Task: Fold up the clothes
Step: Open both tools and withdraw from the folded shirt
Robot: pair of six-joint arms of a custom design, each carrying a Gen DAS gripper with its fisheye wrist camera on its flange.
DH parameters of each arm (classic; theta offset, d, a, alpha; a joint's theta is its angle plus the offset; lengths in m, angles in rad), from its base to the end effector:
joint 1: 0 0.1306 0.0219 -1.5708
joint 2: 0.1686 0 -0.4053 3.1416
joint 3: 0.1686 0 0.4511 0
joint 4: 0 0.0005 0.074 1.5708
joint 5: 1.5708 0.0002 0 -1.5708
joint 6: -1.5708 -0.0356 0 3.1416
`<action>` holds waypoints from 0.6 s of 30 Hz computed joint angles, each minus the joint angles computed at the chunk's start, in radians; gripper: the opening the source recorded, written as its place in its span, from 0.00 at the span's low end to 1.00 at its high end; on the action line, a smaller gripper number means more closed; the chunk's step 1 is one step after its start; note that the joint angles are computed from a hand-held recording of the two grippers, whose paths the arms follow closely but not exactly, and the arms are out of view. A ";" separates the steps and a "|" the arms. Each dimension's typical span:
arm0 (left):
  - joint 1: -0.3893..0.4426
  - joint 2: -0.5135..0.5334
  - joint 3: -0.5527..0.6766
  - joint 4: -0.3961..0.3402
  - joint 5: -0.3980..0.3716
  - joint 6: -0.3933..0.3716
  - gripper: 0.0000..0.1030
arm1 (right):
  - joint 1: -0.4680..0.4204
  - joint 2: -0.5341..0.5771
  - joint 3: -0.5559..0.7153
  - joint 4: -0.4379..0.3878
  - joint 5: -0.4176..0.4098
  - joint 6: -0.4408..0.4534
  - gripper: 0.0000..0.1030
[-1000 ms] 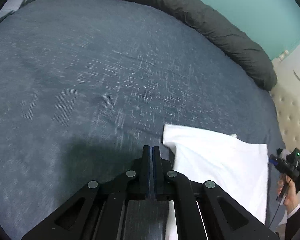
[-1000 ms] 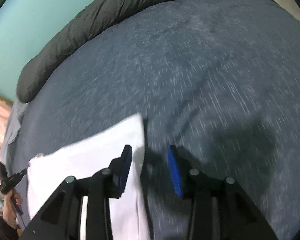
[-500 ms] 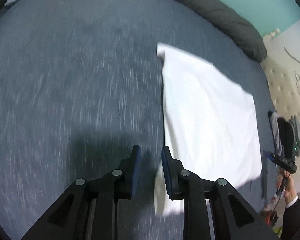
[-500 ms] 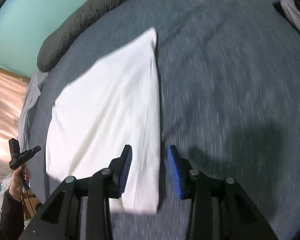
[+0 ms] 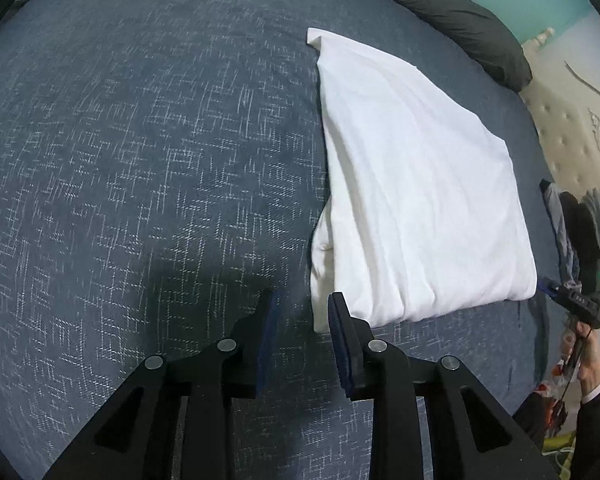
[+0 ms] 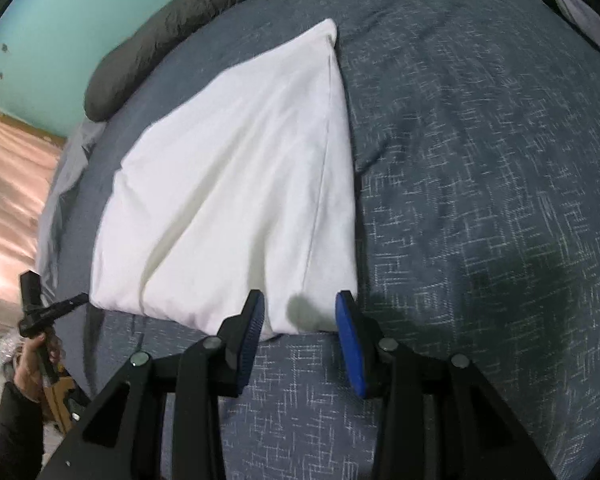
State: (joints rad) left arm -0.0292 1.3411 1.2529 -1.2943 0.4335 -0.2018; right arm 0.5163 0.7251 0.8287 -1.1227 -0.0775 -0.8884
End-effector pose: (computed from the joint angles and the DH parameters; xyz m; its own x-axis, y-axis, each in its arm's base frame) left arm 0.4656 -0.0291 0.3909 -0.9409 0.2095 -0.2661 0.2998 0.8807 -0.3667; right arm 0.2371 0.1372 0.3998 -0.8764 0.3922 -0.2794 0.2421 0.8604 0.4483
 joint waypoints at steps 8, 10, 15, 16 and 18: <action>0.001 -0.002 -0.015 0.008 0.002 -0.004 0.29 | 0.045 0.069 0.009 0.005 0.055 0.017 0.08; 0.000 -0.001 -0.017 0.007 0.001 -0.006 0.29 | 0.042 0.046 -0.001 0.017 0.064 0.006 0.05; 0.002 -0.003 -0.021 0.010 0.005 -0.006 0.29 | 0.013 -0.015 -0.018 0.024 0.054 0.018 0.04; 0.002 -0.005 -0.022 0.011 0.004 -0.006 0.29 | 0.009 -0.015 -0.015 0.018 0.054 0.027 0.04; 0.002 -0.010 -0.027 0.012 0.003 -0.009 0.29 | 0.002 -0.016 -0.009 0.006 0.054 0.045 0.04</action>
